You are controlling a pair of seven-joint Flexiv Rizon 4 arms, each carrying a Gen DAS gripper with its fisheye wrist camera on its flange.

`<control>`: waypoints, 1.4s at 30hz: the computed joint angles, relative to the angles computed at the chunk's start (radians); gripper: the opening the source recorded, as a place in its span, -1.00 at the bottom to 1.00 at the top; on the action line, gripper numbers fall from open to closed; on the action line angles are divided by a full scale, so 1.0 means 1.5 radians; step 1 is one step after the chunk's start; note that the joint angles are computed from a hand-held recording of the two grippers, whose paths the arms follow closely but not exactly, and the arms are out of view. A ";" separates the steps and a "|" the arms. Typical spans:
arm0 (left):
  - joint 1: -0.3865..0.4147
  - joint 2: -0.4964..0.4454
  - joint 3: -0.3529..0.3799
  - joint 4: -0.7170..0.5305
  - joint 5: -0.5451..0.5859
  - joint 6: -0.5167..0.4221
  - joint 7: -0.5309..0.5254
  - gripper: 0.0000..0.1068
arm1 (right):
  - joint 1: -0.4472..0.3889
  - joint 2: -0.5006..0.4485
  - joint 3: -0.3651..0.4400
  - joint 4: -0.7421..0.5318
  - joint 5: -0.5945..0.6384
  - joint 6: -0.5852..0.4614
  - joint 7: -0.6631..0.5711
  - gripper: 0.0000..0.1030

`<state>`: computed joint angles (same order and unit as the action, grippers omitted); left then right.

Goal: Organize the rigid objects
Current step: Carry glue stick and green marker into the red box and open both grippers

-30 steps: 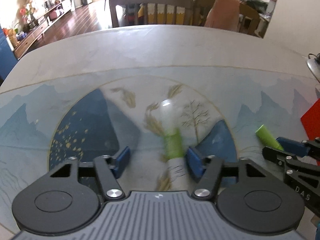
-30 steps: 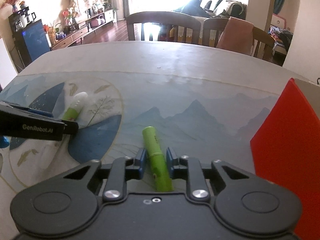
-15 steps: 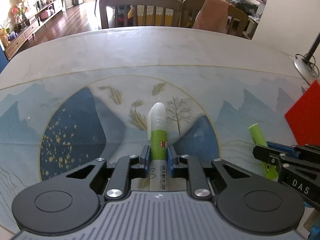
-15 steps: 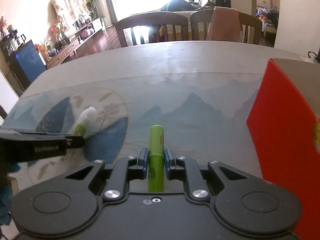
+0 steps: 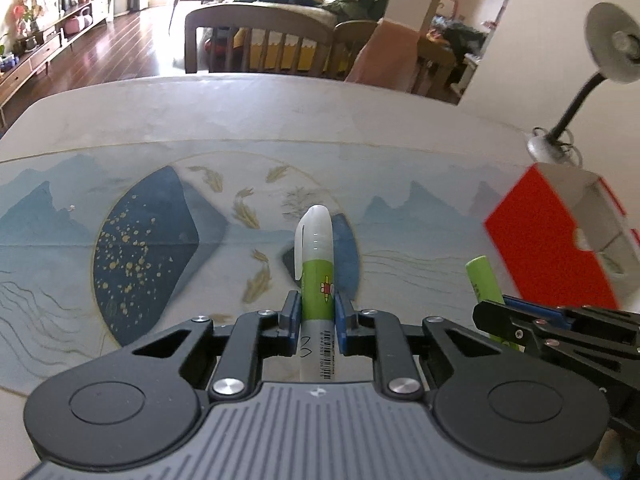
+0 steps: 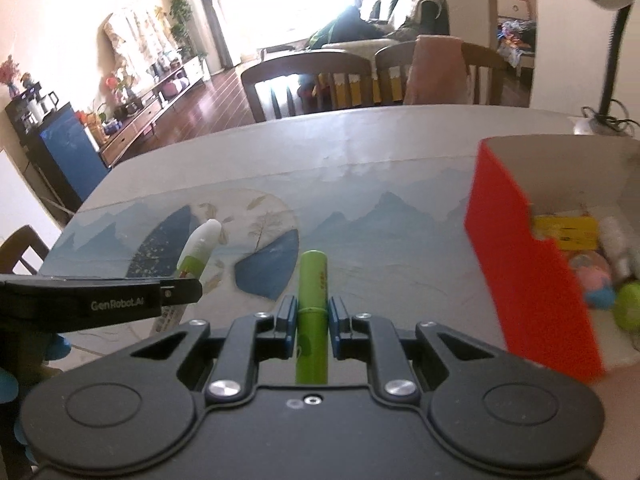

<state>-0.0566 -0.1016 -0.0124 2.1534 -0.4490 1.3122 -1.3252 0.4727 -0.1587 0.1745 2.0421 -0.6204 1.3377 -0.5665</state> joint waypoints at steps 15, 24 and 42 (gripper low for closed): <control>-0.070 0.130 0.015 0.046 -0.152 -0.054 0.171 -0.67 | -0.054 0.152 0.053 0.059 -0.092 -0.081 0.130 -0.70; -0.106 0.138 0.007 0.023 -0.165 -0.076 0.191 -0.67 | -0.105 0.204 0.062 0.094 -0.091 -0.081 0.142 -0.71; -0.144 -0.015 -0.065 -0.158 0.052 -0.109 -0.060 -0.67 | -0.208 0.219 -0.007 0.141 0.101 0.012 -0.114 -0.70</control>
<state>-0.2726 -0.1245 -0.1092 1.9167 -0.3703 1.1484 -1.4150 0.1605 0.1698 0.1646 2.2542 -0.4695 1.3551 -0.7381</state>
